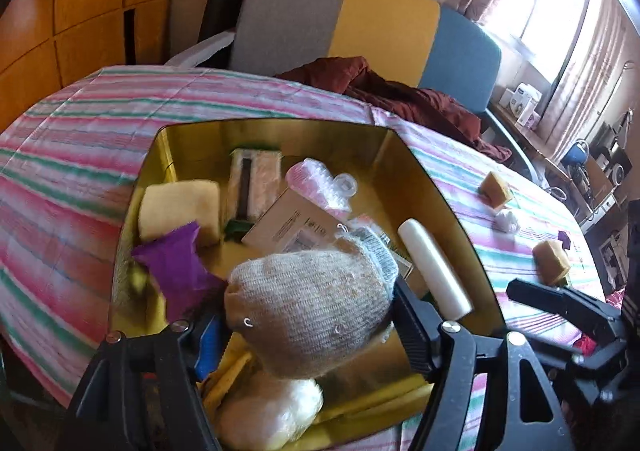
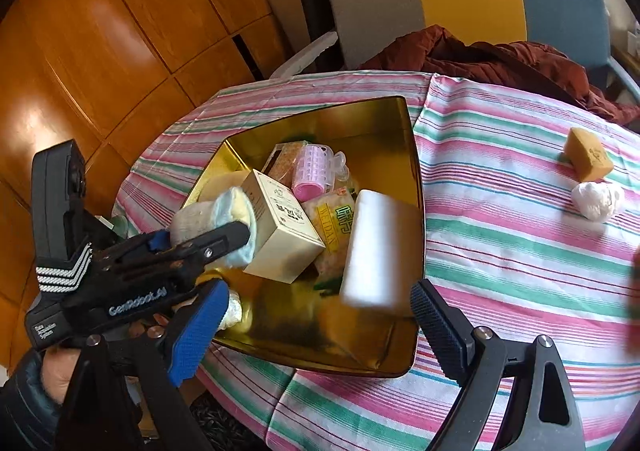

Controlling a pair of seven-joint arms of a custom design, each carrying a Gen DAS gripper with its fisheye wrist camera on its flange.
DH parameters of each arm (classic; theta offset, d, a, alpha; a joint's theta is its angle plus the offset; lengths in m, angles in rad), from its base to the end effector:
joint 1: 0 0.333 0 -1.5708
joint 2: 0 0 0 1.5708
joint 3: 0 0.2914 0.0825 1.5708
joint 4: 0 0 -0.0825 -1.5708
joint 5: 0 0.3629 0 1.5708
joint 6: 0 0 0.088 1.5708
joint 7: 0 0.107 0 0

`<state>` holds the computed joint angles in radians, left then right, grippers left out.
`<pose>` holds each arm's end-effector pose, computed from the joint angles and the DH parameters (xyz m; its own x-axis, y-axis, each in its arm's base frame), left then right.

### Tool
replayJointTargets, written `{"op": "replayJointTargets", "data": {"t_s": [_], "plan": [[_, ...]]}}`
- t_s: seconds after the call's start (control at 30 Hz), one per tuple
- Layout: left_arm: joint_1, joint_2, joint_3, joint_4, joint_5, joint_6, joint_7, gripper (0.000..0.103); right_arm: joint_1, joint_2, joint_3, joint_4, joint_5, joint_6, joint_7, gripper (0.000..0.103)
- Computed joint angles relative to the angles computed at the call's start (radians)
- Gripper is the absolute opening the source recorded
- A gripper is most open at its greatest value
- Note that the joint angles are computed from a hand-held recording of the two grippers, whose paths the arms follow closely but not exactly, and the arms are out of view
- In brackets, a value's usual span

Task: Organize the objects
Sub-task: 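Lower the sock and foam block into the gold tray and open both tools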

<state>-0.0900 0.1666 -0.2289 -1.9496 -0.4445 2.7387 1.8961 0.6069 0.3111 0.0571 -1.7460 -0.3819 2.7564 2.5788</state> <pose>0.5904 -0.1705 0.4520 -0.3352 -0.9154 0.2231 -0.7891 0.1434 -0.5973 0.5143 0.4169 0.4612 0.0634 -0.9409 -0.3327 -0.8003 0.1512 -0.5803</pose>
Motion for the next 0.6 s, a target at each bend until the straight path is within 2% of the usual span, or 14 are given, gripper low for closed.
{"op": "replayJointTargets", "data": {"t_s": [0.1, 0.2, 0.3, 0.37, 0.47, 0.6], "plan": [[0.01, -0.035, 0.0, -0.045, -0.035, 0.03, 0.019, 0.085, -0.001, 0.001, 0.002, 0.001, 0.006, 0.001, -0.005, 0.093], [0.023, -0.069, -0.007, -0.074, -0.14, 0.05, 0.12, 0.09, 0.001, 0.005, 0.003, 0.007, 0.008, -0.001, -0.009, 0.094], [0.016, -0.079, 0.013, -0.073, -0.148, 0.05, 0.112, 0.094, 0.007, 0.008, 0.003, 0.017, 0.007, -0.008, -0.01, 0.094], [0.013, -0.086, 0.025, -0.076, -0.135, 0.059, 0.092, 0.094, 0.016, 0.006, -0.004, 0.022, -0.011, -0.017, -0.004, 0.095], [0.003, -0.112, 0.044, -0.104, -0.04, 0.101, 0.002, 0.093, 0.028, 0.002, -0.013, 0.027, -0.043, -0.03, 0.021, 0.097], [-0.009, -0.155, 0.052, -0.148, 0.028, 0.157, -0.062, 0.093, 0.04, 0.001, -0.019, 0.042, -0.09, -0.06, 0.052, 0.101]]}}
